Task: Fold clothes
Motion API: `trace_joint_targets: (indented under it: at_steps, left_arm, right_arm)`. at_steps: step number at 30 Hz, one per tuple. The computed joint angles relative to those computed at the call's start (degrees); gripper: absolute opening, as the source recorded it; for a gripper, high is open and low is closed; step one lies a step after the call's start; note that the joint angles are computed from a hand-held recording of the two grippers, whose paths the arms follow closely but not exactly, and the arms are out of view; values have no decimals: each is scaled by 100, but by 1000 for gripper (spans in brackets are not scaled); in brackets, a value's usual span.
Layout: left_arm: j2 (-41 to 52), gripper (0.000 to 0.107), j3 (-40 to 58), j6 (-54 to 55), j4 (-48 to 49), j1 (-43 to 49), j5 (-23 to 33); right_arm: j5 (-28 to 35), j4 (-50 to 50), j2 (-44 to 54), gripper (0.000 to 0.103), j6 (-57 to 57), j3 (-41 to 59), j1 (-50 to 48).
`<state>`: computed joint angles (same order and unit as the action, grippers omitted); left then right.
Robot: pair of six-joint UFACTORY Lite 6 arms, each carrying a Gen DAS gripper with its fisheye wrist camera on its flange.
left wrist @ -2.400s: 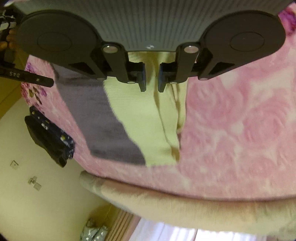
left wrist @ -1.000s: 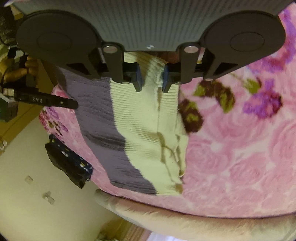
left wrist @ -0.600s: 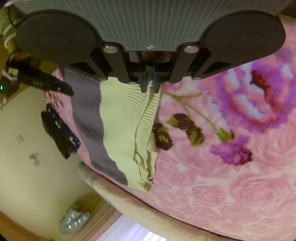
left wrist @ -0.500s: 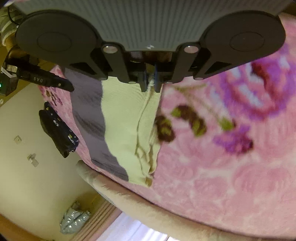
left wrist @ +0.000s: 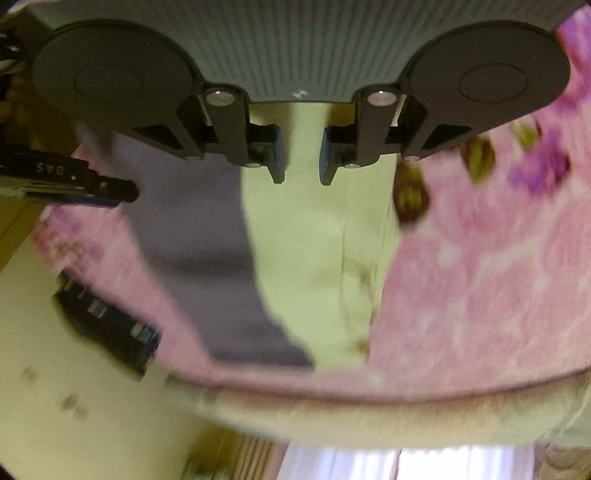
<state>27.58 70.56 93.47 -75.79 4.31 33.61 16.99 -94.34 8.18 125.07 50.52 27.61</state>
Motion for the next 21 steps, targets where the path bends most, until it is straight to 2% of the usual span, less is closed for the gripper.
trace_joint_targets:
  at_steps: [5,9,12,21]
  left_arm:
    - [-1069,16,-1160,47,34,189,-201]
    - [-1950,17,-1680,-1111,1052,77,-558]
    - [-2664,26,-2056,-2442,2223,-140,-870]
    - [-4630,32,-3174,-2966,2899,49,-542]
  right_arm:
    - [680,1233,-252,43,-1049,-384,730]
    - [1066,1987,-596,44,-1447,-656,1199]
    - [1172,2649,-915,44,-1780,-814,1429]
    - [2779,3294,-1845,44,-1530,-883,2940]
